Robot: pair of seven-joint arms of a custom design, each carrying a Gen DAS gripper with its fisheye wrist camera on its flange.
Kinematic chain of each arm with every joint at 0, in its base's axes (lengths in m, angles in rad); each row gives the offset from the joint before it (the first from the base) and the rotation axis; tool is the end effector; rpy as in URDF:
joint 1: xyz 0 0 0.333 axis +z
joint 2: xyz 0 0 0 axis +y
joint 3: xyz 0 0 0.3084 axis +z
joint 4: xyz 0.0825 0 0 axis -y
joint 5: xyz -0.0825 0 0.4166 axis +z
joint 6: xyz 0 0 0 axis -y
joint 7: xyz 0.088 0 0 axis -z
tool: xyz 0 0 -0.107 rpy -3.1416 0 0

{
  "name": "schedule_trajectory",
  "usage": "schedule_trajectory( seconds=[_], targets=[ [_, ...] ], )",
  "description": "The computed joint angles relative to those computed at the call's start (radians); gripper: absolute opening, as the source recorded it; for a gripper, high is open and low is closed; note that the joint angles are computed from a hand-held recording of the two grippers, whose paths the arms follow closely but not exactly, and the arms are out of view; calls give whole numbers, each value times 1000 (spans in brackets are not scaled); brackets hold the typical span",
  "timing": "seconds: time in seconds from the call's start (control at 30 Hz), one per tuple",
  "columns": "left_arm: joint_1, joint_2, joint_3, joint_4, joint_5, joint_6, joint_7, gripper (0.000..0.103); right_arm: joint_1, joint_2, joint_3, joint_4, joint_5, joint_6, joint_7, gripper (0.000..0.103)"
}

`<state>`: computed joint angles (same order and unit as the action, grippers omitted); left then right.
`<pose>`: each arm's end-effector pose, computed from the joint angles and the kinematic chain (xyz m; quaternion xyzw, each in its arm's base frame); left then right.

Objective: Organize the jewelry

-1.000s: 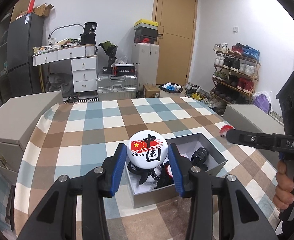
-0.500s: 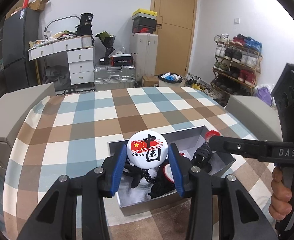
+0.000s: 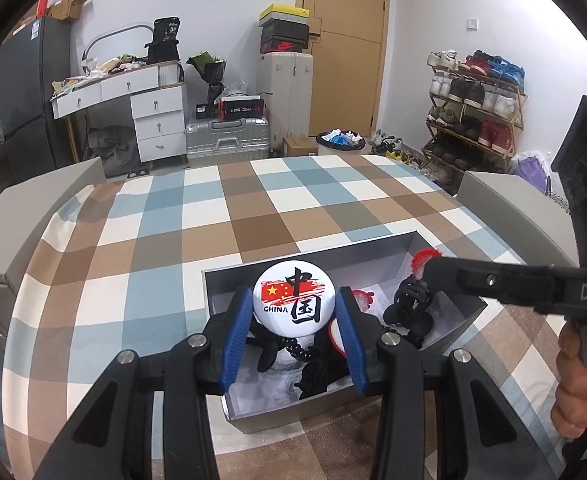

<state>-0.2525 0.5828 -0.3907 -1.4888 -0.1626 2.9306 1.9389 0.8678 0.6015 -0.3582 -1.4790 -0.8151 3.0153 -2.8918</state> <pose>0.6676 -0.4017 0.4365 -0.3747 0.8129 -0.4190 0.1522 0.6123 0.4740 0.4073 -0.4862 0.7186 -0.1256 0.4811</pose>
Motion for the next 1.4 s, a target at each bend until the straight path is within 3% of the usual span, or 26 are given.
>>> schedule_trajectory(
  seconds=[0.13,0.3,0.43,0.6,0.77,0.83,0.9,1.07,1.2,1.4],
  targets=[
    [-3,5,3,10,1,-4,-7,37,-13,-5,19,0,11,-3,-41,33],
    [-2,9,1,16,0,-4,-11,37,-10,-8,10,-7,15,15,-26,44],
    [-14,10,15,17,16,-7,-15,37,21,-13,-33,-26,8,41,3,46],
    [-11,14,14,27,13,-26,-29,37,67,-20,-97,-59,9,83,43,66],
    [-5,1,9,14,3,-37,-26,38,112,-27,-149,-91,30,99,46,77],
    [1,-9,3,0,-5,-32,-20,42,116,-33,-146,-94,36,74,22,80],
    [-10,-23,19,-20,5,-13,-30,64,117,-39,-140,-93,24,47,13,85],
    [3,-69,11,-95,17,55,-20,84,106,-58,-106,-92,-54,-27,26,97],
    [5,-92,19,-147,22,126,-50,102,110,-69,-109,-102,-161,-9,102,103],
    [114,-114,-94,-224,5,197,-26,102,105,-93,-44,-94,-275,-148,80,103]
  ],
)
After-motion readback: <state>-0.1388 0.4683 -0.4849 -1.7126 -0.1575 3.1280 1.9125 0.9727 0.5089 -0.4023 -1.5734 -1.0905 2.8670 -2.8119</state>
